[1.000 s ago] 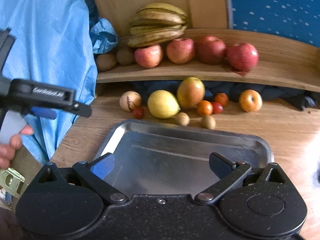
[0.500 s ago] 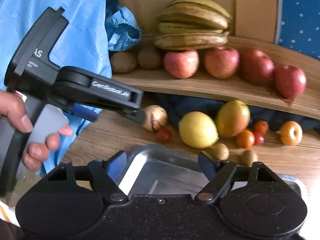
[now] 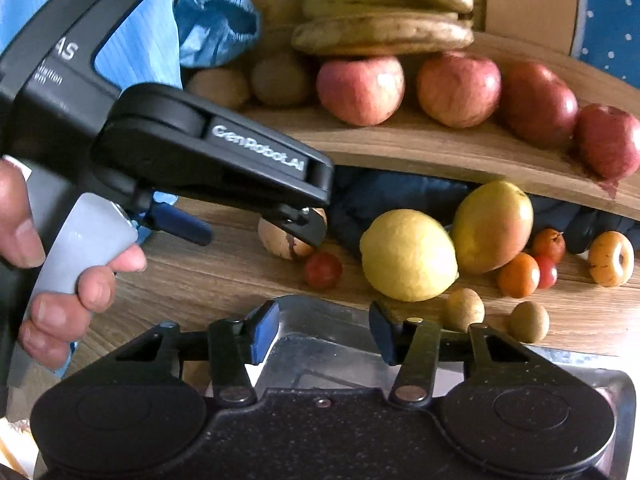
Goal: Organize fruits
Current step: 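Move left tool toward beige speckled fruit while right tool approaches red cherry tomato, then close left tool on beige speckled fruit while right tool grasps red cherry tomato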
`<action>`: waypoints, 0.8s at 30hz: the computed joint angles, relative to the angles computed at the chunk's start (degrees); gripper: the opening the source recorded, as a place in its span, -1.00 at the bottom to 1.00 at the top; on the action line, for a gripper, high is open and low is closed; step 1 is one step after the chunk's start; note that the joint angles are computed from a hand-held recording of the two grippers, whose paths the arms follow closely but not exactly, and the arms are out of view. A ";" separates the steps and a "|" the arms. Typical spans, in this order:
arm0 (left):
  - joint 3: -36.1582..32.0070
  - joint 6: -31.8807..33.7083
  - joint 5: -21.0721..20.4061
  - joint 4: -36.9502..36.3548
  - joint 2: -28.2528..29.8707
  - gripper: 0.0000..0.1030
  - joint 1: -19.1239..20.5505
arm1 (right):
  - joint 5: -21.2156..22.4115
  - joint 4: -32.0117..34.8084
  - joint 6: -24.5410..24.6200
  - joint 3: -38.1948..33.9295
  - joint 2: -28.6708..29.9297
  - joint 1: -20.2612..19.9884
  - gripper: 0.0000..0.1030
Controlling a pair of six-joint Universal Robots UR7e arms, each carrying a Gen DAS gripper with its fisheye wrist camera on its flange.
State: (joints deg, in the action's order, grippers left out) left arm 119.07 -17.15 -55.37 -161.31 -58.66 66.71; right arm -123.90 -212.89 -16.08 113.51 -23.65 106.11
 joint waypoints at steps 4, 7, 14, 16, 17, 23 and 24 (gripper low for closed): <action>-0.50 -0.15 -0.58 -1.27 0.92 0.54 0.50 | 0.17 0.80 -0.64 -1.30 0.60 -0.30 0.00; -0.83 -0.31 -0.99 -1.28 1.09 0.38 0.97 | 0.57 0.80 -1.65 -2.55 1.39 -0.40 -0.02; -1.24 0.78 -2.88 -2.38 1.67 0.21 1.97 | 1.05 3.14 -2.12 -5.19 2.46 -0.67 -0.03; -1.34 1.06 -3.53 -2.77 1.76 0.14 2.27 | 0.67 3.65 -2.05 -6.02 2.92 -0.51 -0.06; -1.41 1.19 -3.97 -2.99 1.74 0.12 2.50 | 0.52 3.85 -2.05 -6.22 3.00 -0.56 -0.09; 0.13 1.32 -4.30 -4.98 1.25 0.01 2.51 | 1.17 4.41 -0.91 -7.13 3.32 -1.51 -0.09; 0.19 1.31 -4.18 -5.22 1.38 0.01 2.41 | 1.22 4.25 -0.78 -7.41 3.62 -1.71 -0.10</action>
